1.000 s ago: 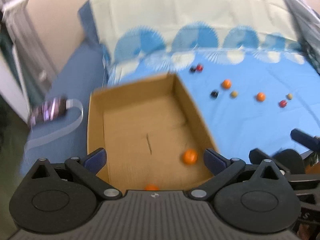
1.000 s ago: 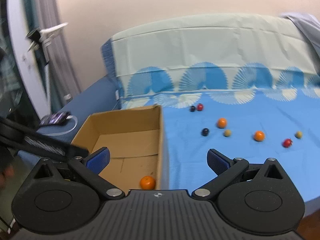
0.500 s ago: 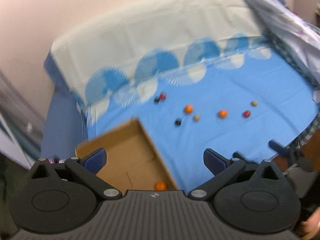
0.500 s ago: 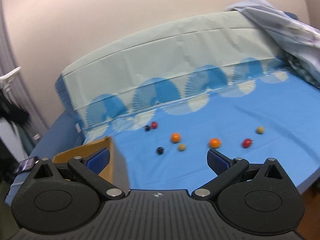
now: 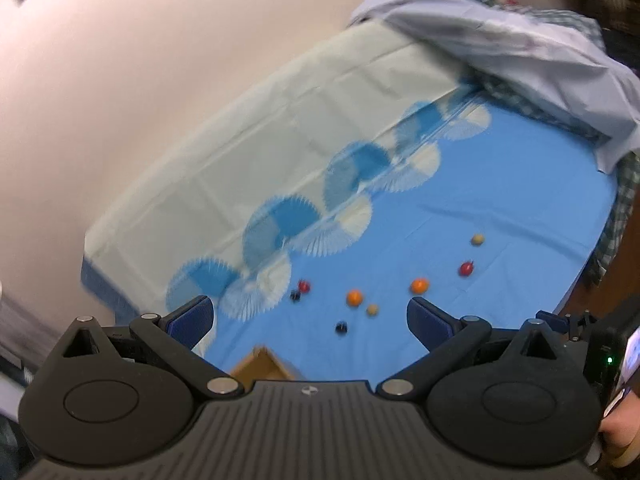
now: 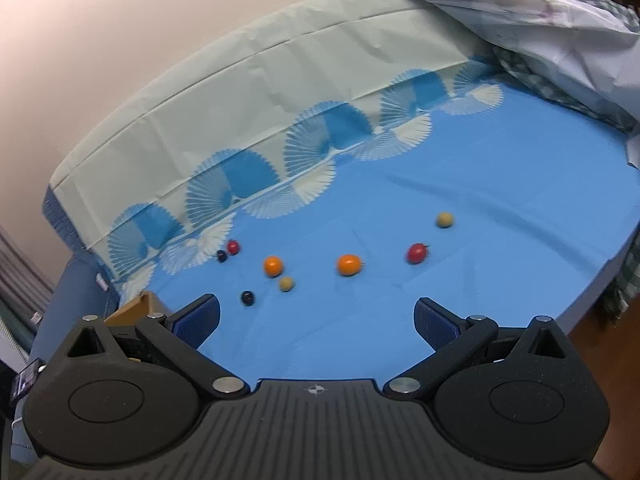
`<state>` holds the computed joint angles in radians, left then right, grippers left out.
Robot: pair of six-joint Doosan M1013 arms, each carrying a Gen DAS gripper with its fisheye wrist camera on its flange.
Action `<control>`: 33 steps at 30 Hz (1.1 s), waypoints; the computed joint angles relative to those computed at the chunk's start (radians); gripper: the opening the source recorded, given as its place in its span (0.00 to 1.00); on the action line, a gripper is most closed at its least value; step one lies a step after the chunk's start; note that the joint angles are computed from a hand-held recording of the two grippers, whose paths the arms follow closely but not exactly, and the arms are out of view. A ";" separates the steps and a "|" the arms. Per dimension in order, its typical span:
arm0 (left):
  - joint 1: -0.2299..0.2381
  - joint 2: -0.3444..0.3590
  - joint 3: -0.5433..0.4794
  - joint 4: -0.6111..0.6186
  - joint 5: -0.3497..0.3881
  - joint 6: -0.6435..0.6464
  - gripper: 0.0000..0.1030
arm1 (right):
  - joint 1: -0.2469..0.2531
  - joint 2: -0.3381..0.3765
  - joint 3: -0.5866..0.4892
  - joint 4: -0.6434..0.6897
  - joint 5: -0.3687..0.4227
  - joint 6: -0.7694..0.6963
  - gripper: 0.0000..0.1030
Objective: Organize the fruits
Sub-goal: 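Move both tools back over the remaining fruits on the bedsheet, then grasp a mandarin with the left tool while the right tool grasps a red tomato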
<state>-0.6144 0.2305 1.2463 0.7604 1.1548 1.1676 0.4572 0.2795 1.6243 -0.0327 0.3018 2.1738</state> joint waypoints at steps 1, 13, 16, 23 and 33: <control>-0.002 0.002 -0.001 -0.001 -0.007 0.002 1.00 | -0.004 0.000 -0.001 -0.003 0.004 0.004 0.99; 0.010 0.077 -0.110 -0.025 0.055 -0.043 1.00 | -0.035 0.014 -0.002 0.022 0.026 0.030 0.99; 0.049 0.106 -0.143 -0.110 0.043 -0.036 1.00 | -0.041 0.022 0.002 -0.039 0.019 0.089 0.99; 0.163 0.203 -0.125 -0.283 -0.144 0.047 1.00 | -0.064 0.088 -0.024 -0.274 -0.007 0.312 0.99; 0.249 0.452 -0.165 -0.499 -0.281 0.143 1.00 | -0.080 0.301 -0.204 -0.394 0.050 0.275 0.99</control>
